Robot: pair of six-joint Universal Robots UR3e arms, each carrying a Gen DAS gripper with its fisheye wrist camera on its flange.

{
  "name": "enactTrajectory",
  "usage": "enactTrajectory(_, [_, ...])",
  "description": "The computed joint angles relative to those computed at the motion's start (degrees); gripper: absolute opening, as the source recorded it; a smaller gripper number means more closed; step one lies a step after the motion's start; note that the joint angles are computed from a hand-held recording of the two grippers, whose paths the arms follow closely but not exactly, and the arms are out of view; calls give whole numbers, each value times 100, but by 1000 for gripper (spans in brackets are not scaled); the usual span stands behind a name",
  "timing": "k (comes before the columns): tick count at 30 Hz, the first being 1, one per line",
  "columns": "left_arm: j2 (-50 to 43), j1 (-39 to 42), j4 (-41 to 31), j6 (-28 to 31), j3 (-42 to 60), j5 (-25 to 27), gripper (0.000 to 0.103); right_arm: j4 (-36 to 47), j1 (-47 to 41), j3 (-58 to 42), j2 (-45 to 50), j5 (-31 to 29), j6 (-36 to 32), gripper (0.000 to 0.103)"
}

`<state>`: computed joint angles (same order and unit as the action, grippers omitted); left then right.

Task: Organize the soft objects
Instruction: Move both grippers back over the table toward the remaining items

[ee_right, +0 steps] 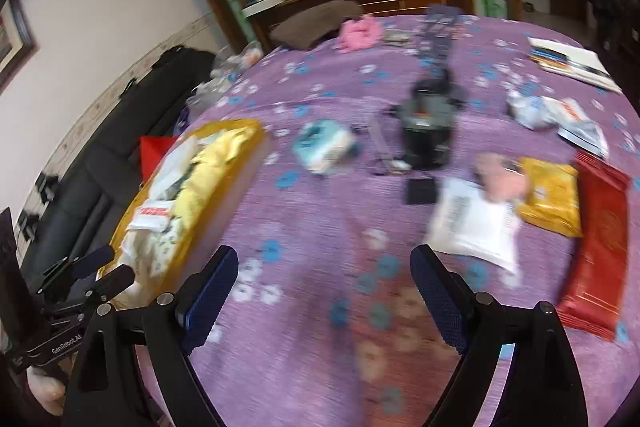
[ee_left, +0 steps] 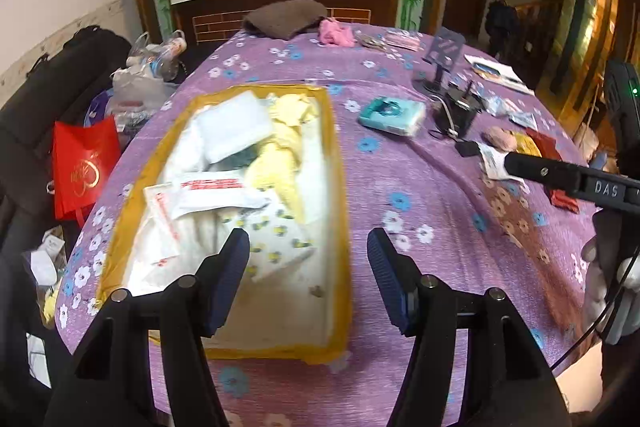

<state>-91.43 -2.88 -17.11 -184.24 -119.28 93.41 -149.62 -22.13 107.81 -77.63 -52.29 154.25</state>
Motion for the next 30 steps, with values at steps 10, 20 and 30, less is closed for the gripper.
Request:
enactTrajectory(10, [-729, -763, -626, -245, 981, 288, 60, 673, -1865, 466, -423, 646, -791, 89])
enactTrajectory(20, [-1202, -1012, -703, -475, 1415, 3, 60, 1246, -3151, 196, -305, 837, -748, 91])
enactTrajectory(30, [-1458, -669, -1007, -647, 1693, -749, 60, 1384, -2799, -310, 138, 819, -527, 91])
